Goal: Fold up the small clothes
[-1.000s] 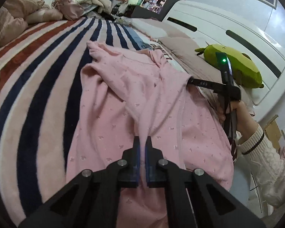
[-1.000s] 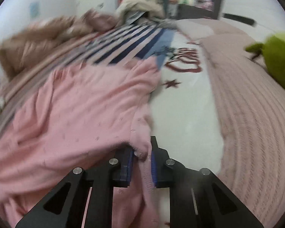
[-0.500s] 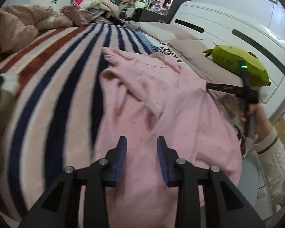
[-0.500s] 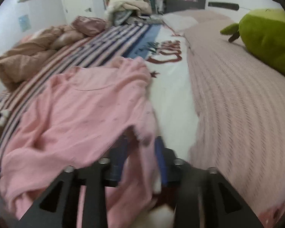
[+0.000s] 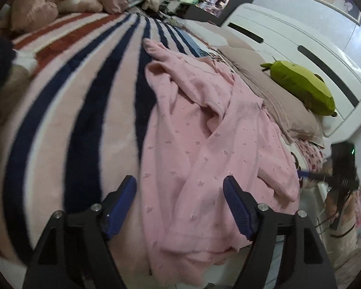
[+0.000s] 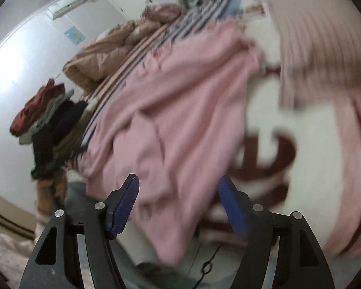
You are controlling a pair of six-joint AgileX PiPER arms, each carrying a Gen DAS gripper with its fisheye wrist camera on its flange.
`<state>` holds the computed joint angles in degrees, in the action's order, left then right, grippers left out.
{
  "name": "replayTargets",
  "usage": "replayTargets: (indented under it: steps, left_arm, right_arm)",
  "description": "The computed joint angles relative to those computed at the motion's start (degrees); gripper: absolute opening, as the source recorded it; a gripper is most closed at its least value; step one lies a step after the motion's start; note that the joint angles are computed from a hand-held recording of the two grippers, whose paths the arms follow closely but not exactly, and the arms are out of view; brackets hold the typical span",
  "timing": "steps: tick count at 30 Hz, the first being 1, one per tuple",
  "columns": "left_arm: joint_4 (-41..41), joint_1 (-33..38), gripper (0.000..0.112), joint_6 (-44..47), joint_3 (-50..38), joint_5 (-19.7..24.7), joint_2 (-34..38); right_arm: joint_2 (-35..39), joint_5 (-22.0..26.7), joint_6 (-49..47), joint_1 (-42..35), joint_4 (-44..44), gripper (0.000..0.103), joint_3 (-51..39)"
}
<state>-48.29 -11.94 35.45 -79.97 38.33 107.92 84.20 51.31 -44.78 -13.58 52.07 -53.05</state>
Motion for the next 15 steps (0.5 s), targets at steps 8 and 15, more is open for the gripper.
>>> replayTargets:
  steps: [8, 15]
  left_arm:
    - [-2.88, -0.98, 0.058, -2.04, -11.54, 5.80, 8.89]
    - [-1.08, -2.90, 0.008, -6.73, -13.94, 6.07, 10.58]
  right_arm:
    - [2.17, -1.71, -6.02, 0.33, 7.34, 0.067, 3.22]
    - [6.97, -5.90, -5.81, 2.72, 10.92, 0.011, -0.17]
